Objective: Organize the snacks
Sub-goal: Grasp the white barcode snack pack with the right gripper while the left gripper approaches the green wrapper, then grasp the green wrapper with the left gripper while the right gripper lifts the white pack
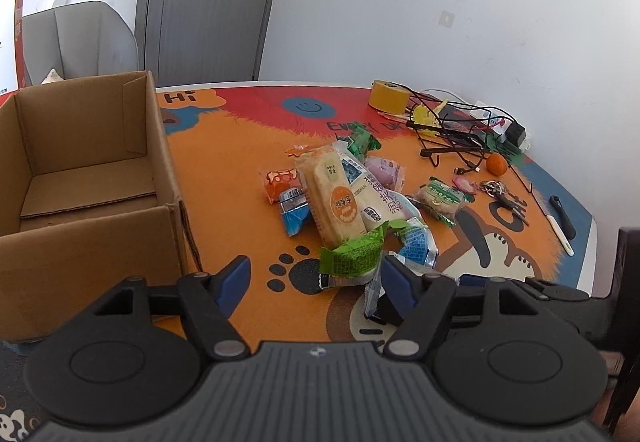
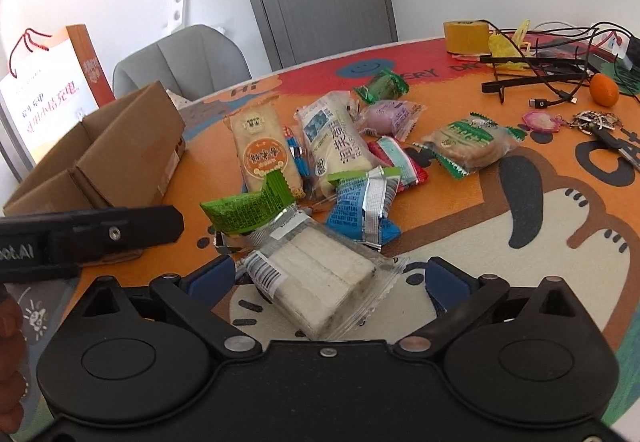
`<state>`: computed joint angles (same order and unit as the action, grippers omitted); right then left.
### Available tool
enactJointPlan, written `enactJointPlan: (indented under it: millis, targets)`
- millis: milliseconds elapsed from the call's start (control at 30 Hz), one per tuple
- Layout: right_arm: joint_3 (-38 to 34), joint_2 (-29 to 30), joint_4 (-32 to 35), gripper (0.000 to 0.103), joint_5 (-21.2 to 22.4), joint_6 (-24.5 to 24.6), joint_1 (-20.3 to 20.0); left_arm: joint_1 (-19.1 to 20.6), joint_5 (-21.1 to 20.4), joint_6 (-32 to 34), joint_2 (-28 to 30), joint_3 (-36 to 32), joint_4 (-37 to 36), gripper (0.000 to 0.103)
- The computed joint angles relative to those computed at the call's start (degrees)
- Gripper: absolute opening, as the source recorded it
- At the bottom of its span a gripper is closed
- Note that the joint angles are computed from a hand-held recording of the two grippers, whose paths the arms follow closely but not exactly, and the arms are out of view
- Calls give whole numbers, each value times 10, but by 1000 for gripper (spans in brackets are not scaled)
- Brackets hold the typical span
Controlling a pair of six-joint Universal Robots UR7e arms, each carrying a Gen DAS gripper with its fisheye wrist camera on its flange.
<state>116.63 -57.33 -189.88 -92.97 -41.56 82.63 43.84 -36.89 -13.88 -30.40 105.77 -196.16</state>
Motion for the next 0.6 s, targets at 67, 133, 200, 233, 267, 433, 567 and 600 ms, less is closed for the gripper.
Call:
enactJointPlan:
  millis: [67, 133, 200, 233, 267, 433, 567, 600]
  targets:
    - [4, 6, -22, 101, 3, -14, -2, 3, -3, -3, 1, -5, 7, 71]
    - [5, 12, -47, 91, -5, -27, 0, 5, -6, -1, 6, -13, 12, 71]
    - [6, 13, -60, 78, -7, -34, -2, 5, -7, 5, 12, -20, 11, 71]
    - [6, 12, -62, 74, -6, -34, -4, 5, -7, 7, 15, -24, 12, 71]
    - [6, 7, -55, 71, 1, -30, -8, 6, -9, 10, 19, -30, 13, 71]
    - [12, -11, -41, 62, 30, -19, -25, 10, -16, 16, 37, -57, 31, 72]
    - [17, -27, -26, 50, 49, -12, -37, 13, -14, 18, 53, -82, 54, 72]
    - [18, -31, -25, 50, 49, -8, -39, 14, -12, 21, 57, -87, 55, 72]
